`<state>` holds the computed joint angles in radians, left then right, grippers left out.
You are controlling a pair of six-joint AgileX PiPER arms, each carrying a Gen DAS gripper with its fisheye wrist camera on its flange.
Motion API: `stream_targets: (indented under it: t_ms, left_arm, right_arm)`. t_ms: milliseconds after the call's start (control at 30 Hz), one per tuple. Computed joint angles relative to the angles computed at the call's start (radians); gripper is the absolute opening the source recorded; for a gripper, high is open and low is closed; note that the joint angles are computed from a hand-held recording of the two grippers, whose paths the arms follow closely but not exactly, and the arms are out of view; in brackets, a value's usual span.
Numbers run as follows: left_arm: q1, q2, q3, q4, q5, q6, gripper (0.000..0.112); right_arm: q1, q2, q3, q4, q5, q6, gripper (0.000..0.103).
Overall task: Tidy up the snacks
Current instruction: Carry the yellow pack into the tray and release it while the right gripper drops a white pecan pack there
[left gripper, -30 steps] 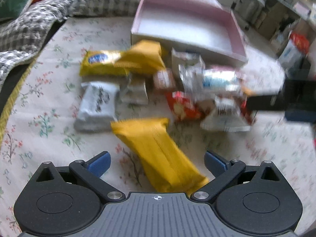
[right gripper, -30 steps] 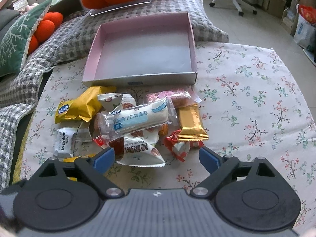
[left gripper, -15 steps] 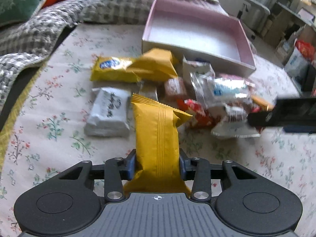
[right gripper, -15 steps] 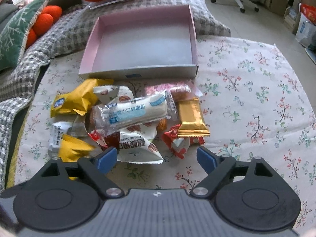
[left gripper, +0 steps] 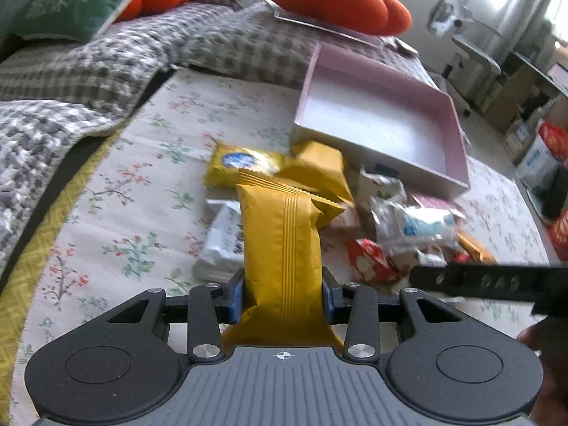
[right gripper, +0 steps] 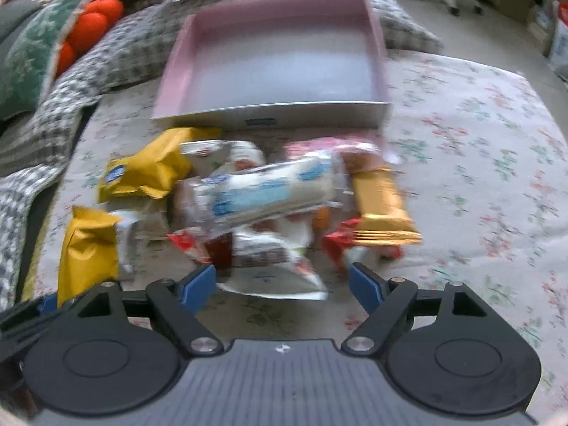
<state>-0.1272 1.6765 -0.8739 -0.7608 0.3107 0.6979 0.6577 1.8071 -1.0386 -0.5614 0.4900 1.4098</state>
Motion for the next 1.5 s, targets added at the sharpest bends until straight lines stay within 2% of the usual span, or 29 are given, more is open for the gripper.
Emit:
stream_targets:
  t_ms: [100,167,233,267,367,533,700,833,1000,1167,1233,1300,1400,1500]
  left_arm:
    - [0.004,0.014,-0.012,0.048,-0.024,-0.066,0.038]
    - [0.013,0.025,-0.019,0.053,-0.022,-0.074,0.038]
    - [0.019,0.034,-0.025,0.063,-0.007,-0.088,0.038]
    - [0.023,0.036,-0.026,0.060,-0.004,-0.084,0.038]
    - [0.030,0.040,-0.031,0.050,0.003,-0.073,0.038]
    - [0.032,0.030,-0.026,0.020,-0.003,-0.038,0.038]
    - [0.071,0.023,-0.044,-0.037,0.047,0.004,0.038]
    - [0.123,0.015,-0.075,-0.102,0.094,0.048,0.038]
    - [0.132,0.022,-0.121,-0.117,0.084,0.047,0.038]
    - [0.059,0.078,-0.227,-0.073,0.075,0.012,0.038]
    - [0.027,0.124,-0.289,-0.123,0.057,0.064,0.038]
    - [0.007,0.189,-0.369,-0.171,0.076,0.095,0.038]
    - [-0.026,0.307,-0.509,-0.154,0.113,0.051,0.038]
    - [-0.056,0.402,-0.617,-0.142,0.106,0.044,0.038]
  right_arm:
    - [0.015,0.055,-0.055,-0.023,-0.013,-0.043,0.082]
    - [0.032,0.112,-0.111,-0.055,0.023,-0.068,0.084]
    - [0.040,0.174,-0.170,-0.056,0.071,-0.115,0.077]
    - [0.035,0.186,-0.179,-0.031,0.068,-0.144,0.057]
    - [0.016,0.180,-0.169,0.032,0.040,-0.170,0.041]
    - [0.015,0.108,-0.122,0.063,0.017,-0.165,0.040]
    - [0.015,0.016,-0.041,0.126,-0.017,-0.179,0.040]
    - [-0.006,-0.101,0.042,0.009,-0.061,-0.049,0.040]
    - [-0.038,-0.172,0.113,-0.195,-0.105,0.135,0.040]
    - [-0.089,-0.119,0.059,-0.233,-0.148,0.126,0.040]
    - [-0.115,-0.118,0.053,-0.268,-0.161,0.140,0.040]
    - [-0.155,-0.085,0.027,-0.309,-0.179,0.171,0.040]
    - [-0.226,-0.014,-0.025,-0.283,-0.208,0.160,0.040]
    - [-0.284,0.039,-0.050,-0.273,-0.244,0.185,0.040]
